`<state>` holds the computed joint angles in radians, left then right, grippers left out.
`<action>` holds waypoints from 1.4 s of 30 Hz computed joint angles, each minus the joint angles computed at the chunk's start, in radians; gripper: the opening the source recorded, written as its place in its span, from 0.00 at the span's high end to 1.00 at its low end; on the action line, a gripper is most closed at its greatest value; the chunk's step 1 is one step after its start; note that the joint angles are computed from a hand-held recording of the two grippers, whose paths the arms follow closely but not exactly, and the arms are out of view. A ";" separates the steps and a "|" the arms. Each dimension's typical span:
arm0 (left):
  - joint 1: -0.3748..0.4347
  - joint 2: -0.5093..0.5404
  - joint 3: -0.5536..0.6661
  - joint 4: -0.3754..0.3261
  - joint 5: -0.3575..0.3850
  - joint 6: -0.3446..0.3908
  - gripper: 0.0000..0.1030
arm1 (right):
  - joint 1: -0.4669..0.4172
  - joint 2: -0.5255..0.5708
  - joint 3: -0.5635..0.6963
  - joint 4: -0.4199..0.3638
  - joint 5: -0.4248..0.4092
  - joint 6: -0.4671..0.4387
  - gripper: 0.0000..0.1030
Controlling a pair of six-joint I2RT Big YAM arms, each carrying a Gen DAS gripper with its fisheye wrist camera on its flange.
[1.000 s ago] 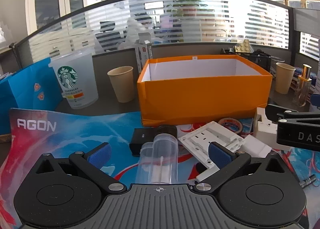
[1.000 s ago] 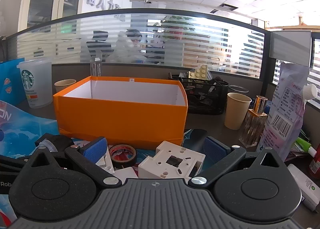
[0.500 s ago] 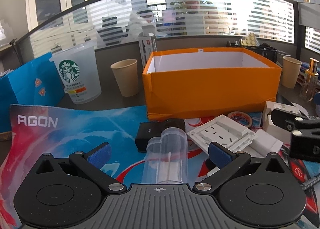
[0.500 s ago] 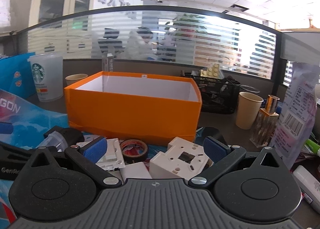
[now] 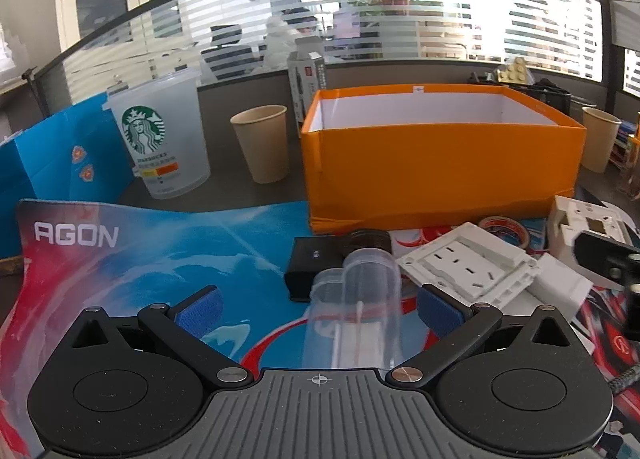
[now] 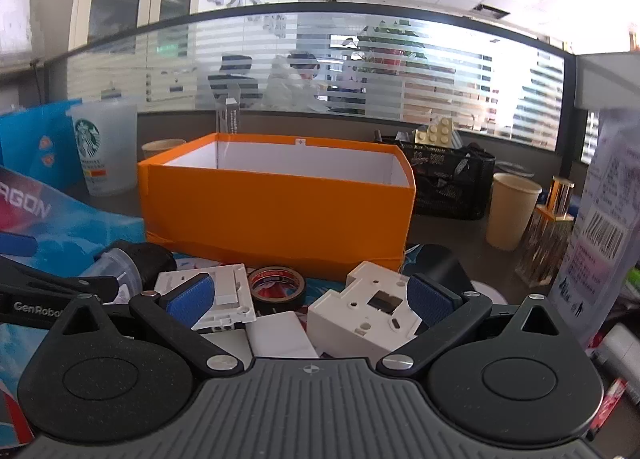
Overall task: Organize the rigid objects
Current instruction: 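Reach left tool to clear plastic container while right tool reaches white switch panel, then close left tool on clear container while right tool closes on switch panel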
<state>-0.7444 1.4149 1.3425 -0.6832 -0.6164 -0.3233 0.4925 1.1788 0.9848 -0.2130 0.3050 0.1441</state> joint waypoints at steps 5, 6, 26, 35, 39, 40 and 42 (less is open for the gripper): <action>0.014 0.008 0.002 -0.007 0.011 -0.003 0.00 | -0.036 -0.004 -0.014 0.022 -0.158 0.049 0.00; 0.017 0.009 0.003 -0.008 0.014 -0.004 0.00 | -0.036 0.001 -0.012 0.024 -0.178 0.039 0.00; 0.173 -0.105 -0.067 0.096 0.229 -0.060 0.00 | 0.014 0.094 0.053 0.003 -0.236 -0.148 0.00; 0.126 -0.031 -0.053 0.117 0.260 0.020 0.00 | 0.013 0.146 0.095 -0.040 -0.287 -0.209 0.00; 0.122 -0.028 -0.048 0.088 0.300 -0.005 0.00 | 0.017 0.186 0.131 -0.057 -0.274 -0.281 0.00; 0.121 -0.030 -0.050 0.089 0.315 -0.003 0.00 | 0.017 0.194 0.138 -0.061 -0.272 -0.291 0.00; 0.115 -0.021 -0.049 0.098 0.314 0.016 0.00 | 0.017 0.211 0.155 -0.067 -0.276 -0.310 0.00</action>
